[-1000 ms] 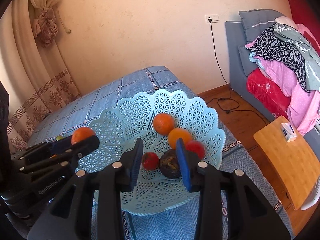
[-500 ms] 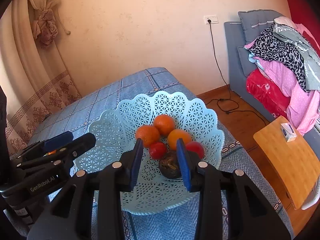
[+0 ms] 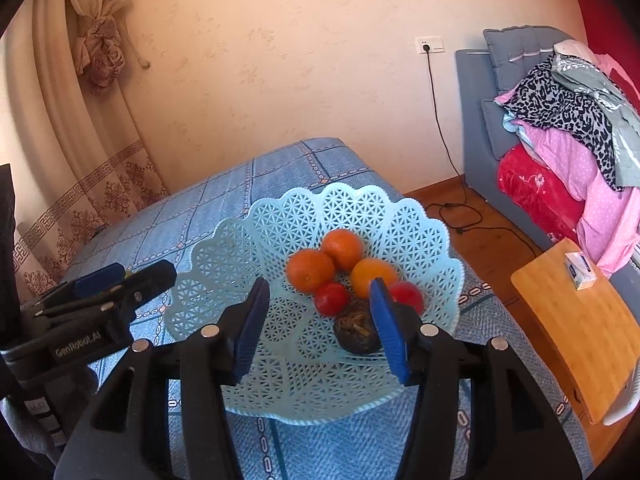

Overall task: Organize fruits
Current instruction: 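Move both tools back to the remaining fruit on the bed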

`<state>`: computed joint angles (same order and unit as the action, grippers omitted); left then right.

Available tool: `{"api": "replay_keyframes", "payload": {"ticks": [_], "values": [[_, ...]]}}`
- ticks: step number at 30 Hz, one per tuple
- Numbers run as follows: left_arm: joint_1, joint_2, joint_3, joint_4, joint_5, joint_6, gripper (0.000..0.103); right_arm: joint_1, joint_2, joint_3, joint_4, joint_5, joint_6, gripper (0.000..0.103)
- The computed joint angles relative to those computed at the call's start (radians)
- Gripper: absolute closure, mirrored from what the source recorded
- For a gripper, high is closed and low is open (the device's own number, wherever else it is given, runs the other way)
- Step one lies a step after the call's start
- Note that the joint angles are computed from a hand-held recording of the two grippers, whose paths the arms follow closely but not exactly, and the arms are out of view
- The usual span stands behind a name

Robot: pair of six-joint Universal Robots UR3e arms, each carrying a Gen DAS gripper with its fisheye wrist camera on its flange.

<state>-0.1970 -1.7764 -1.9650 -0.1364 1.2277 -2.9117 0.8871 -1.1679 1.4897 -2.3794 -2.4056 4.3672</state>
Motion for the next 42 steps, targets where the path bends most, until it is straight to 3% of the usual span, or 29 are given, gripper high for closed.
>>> {"api": "replay_keyframes", "payload": {"ticks": [15, 19, 36, 42], "values": [[0.092, 0.036, -0.069, 0.078, 0.068, 0.019, 0.015, 0.012, 0.105, -0.138, -0.011, 0.026, -0.067, 0.049], [0.119, 0.043, -0.086, 0.093, 0.072, 0.036, 0.015, 0.015, 0.149, -0.21, 0.003, 0.028, -0.09, 0.042], [0.282, 0.072, -0.128, 0.097, 0.024, 0.09, 0.015, 0.013, 0.454, -0.74, 0.168, 0.1, -0.281, 0.04], [0.359, 0.072, -0.134, 0.089, -0.003, 0.119, 0.015, 0.007, 0.599, -1.001, 0.287, 0.132, -0.322, 0.029]]}}
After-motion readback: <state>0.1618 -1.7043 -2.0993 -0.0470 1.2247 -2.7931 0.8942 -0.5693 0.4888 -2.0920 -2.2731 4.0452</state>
